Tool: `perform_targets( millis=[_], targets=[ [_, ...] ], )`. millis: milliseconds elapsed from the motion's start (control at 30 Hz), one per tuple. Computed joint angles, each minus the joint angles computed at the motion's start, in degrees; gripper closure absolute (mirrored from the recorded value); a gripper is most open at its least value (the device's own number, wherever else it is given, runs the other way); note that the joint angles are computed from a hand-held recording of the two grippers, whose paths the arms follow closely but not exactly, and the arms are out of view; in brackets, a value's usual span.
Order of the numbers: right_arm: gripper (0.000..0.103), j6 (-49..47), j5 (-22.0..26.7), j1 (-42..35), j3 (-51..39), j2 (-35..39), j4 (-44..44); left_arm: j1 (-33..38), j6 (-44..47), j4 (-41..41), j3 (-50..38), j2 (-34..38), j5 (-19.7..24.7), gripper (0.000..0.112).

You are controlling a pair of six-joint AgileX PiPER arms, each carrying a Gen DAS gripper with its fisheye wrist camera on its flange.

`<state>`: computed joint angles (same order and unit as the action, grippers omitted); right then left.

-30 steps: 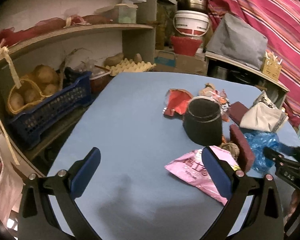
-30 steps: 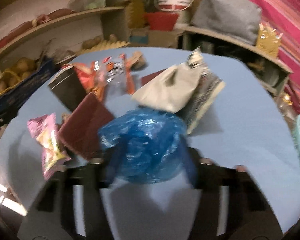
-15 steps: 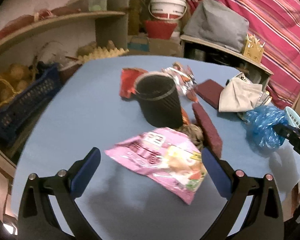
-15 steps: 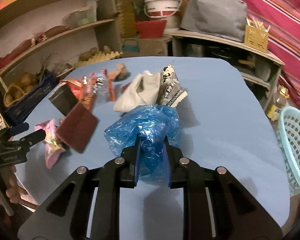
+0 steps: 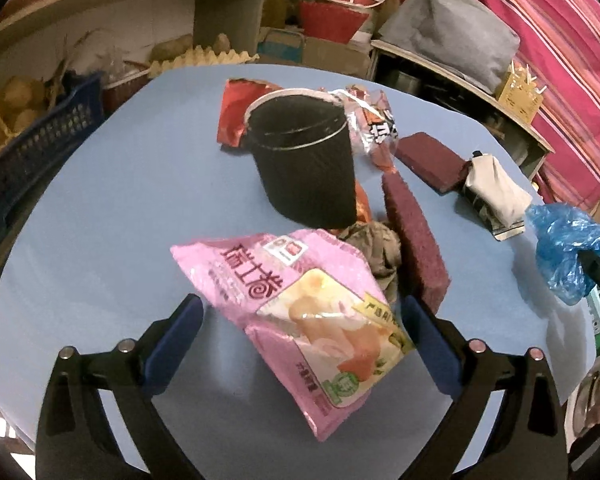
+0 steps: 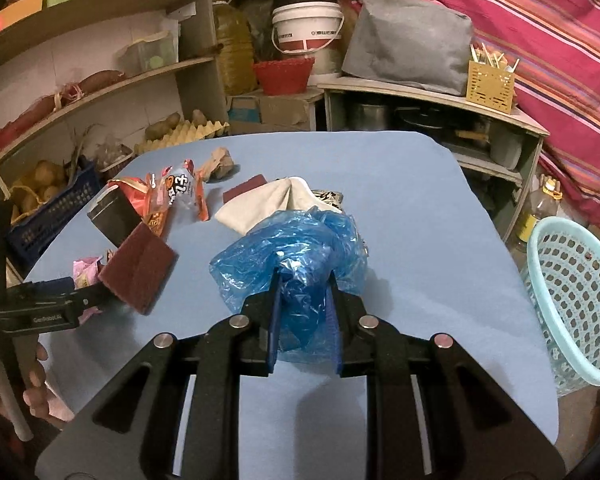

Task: Collect trash
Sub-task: 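Grasp the pink snack bag with the left tool while the right tool holds the blue bag, then carry both bags over the light-blue basket and open both tools to drop them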

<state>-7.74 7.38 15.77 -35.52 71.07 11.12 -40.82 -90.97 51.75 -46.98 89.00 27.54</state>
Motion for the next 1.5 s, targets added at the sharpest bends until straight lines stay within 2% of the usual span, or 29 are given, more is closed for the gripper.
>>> perform_targets(
  millis=[133, 167, 267, 300, 400, 500, 600, 700, 967, 1067, 1300, 1500],
  targets=[
    [0.083, -4.3, 0.1, -1.0, 0.4, -0.7, 4.4, -0.4, 1.2, -0.9, 0.9, -1.1, 1.1, 0.043],
    [0.083, -6.1, 0.2, -1.2, 0.5, -0.9, 6.2, -0.4, 2.2, -1.6, 1.2, -1.2, 1.4, 0.052],
    [0.083, -7.2, 0.3, -1.5, 0.8, -1.5, 7.3, -1.0, 2.7, -1.9, 1.4, -1.2, 3.0, 0.055],
    [0.083, -7.2, 0.2, -1.5, 0.9, -1.7, 7.3, -1.6, 2.4, -1.3, 1.4, -1.1, 4.0, 0.061],
    [0.083, -8.3, 0.1, -1.9, 1.5, -3.0, 8.3, -3.7, 1.9, 0.4, 0.8, -0.9, 8.4, 0.070],
    [0.083, -13.1, 0.5, -2.8, 1.8, -4.1, 12.9, -4.6, 1.0, 1.2, 1.2, -2.0, 9.7, 0.077],
    [0.083, -22.6, 1.7, -4.9, 2.2, -5.4, 21.9, -6.1, -1.0, 3.0, 1.3, -3.2, 12.2, 0.078],
    [0.083, -28.2, 2.8, -6.6, 2.5, -6.3, 26.8, -6.9, -2.2, 4.0, 1.0, -4.4, 14.0, 0.080],
    [0.083, -34.9, 5.4, -10.0, 2.5, -9.1, 32.2, -10.3, -2.3, 5.5, -3.1, -5.3, 21.7, 0.081],
    [0.083, -38.7, 7.0, -11.9, 2.3, -10.4, 34.7, -10.7, -2.1, 5.0, -4.7, -5.9, 22.4, 0.081],
    [0.083, -50.2, 14.9, -21.7, -0.5, -11.8, 43.2, -15.1, -0.4, 6.2, -13.1, -3.3, 27.2, 0.081],
    [0.083, -60.0, 25.4, -36.0, -5.3, -11.0, 48.7, -18.2, 2.7, 6.4, -24.0, 3.0, 29.7, 0.081]
  ],
)
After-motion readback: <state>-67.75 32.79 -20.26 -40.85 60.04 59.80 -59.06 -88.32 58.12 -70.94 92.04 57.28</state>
